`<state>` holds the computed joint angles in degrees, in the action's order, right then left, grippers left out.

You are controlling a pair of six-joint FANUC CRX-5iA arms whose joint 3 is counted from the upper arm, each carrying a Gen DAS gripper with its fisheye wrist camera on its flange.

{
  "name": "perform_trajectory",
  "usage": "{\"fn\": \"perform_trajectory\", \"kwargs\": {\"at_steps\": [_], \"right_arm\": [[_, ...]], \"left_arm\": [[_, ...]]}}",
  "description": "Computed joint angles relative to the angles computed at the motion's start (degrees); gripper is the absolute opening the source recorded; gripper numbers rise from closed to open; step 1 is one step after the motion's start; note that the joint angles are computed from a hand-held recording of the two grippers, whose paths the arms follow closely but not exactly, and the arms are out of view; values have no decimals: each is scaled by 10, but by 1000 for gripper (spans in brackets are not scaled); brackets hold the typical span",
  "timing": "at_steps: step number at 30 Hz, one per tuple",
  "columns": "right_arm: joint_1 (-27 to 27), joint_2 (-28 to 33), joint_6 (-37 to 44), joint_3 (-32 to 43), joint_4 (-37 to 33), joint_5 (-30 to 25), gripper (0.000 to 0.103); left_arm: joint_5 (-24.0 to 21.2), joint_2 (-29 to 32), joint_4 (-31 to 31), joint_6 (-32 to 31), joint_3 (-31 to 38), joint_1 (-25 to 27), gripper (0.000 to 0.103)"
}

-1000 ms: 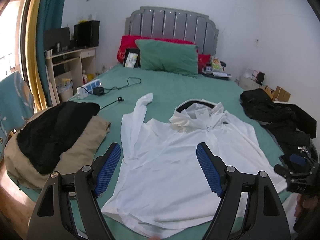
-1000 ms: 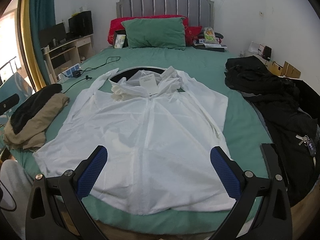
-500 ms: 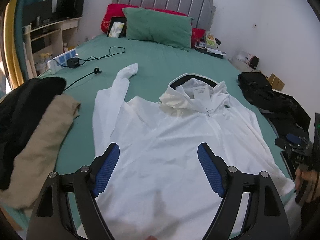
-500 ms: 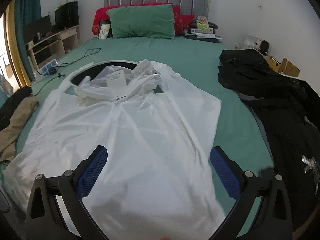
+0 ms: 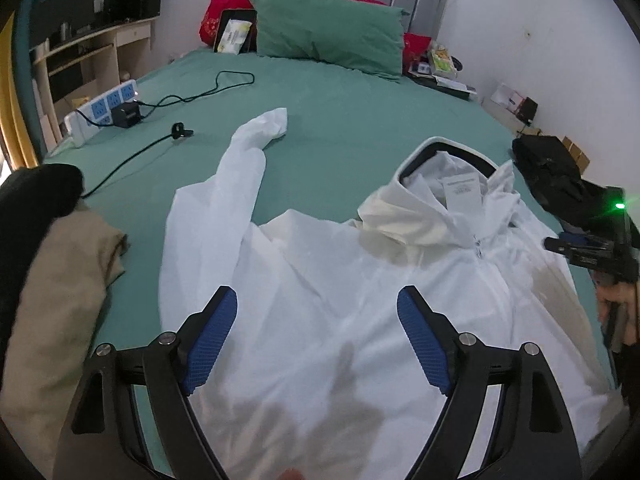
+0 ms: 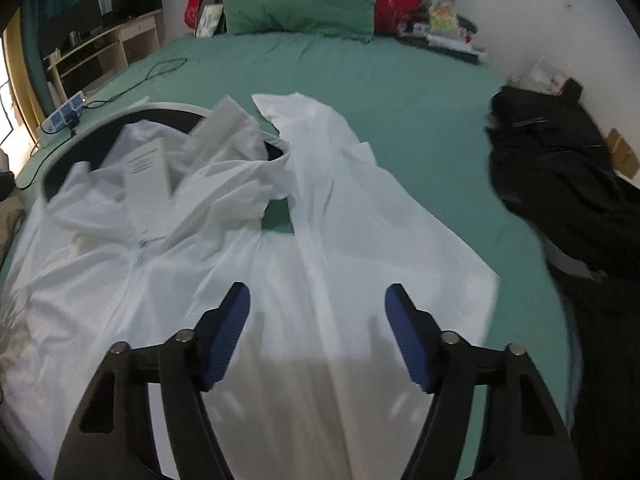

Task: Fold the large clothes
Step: 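Lower the right gripper to the jacket hem and pinch the fabric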

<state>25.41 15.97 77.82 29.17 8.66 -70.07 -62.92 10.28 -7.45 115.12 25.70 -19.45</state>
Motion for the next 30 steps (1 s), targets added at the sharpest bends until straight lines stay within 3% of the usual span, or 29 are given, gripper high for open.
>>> {"fn": "perform_trajectory", "kwargs": {"at_steps": [5,8,10,11,12,18,30], "right_arm": [[-27,89,41,110,-52,-42,66],[-33,125,56,149,-60,-57,56],[-36,129,58,157,-59,-54,29],[-39,129,49,162,-61,-56,6],[-42,123,41,159,-61,-52,2],[-54,36,26,79,-40,-5,2],[-1,-128,85,-78,-66,-104,3]], "left_arm": [[-12,17,-18,8,17,0,85],[-39,29,-26,16,34,-2,85],[-55,35,-35,19,46,-7,85],[-57,35,-35,19,47,-8,85],[-60,35,-34,21,49,-8,85],[-70,26,-35,32,67,-16,85],[-84,-19,-38,46,55,-31,85]]}}
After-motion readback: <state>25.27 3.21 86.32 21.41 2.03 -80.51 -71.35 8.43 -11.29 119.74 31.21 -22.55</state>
